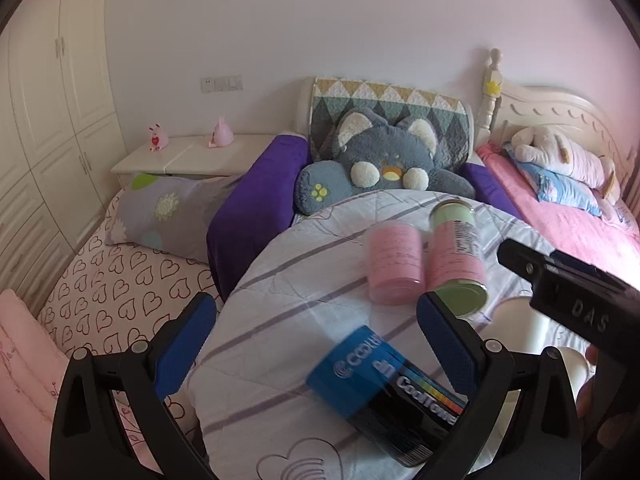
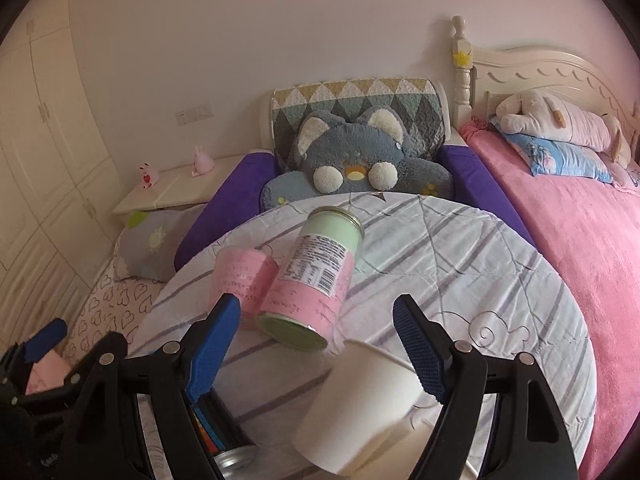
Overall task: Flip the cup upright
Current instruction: 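Reach the right tool to the pink cup lying on its side and grasp it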
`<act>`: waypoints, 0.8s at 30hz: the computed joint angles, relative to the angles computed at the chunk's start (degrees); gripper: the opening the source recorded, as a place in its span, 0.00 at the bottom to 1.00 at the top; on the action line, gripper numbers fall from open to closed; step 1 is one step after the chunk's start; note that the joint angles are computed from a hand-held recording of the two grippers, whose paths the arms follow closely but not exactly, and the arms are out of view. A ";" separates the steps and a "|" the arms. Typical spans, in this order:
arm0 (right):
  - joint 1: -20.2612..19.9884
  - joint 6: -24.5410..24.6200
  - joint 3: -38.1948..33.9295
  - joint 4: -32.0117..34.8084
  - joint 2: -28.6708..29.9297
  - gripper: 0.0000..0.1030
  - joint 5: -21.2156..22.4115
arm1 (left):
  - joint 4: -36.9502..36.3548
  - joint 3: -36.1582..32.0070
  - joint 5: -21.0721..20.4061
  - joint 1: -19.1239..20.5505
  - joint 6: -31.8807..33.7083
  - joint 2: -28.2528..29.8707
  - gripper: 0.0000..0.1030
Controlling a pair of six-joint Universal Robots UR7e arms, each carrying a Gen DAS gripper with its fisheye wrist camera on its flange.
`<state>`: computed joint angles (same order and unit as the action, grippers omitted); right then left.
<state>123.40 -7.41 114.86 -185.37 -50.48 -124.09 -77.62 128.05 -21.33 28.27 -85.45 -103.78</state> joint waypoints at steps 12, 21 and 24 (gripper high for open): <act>-0.95 3.88 -12.76 15.79 9.85 0.78 6.40 | -4.95 1.56 1.44 7.47 7.35 -5.43 0.99; -0.90 7.38 -17.27 21.83 13.14 0.78 4.33 | -17.91 2.92 2.01 12.71 18.13 -5.24 0.99; -0.80 7.17 -18.56 23.00 13.84 0.78 2.96 | -24.68 3.74 1.42 13.88 23.21 -4.53 0.99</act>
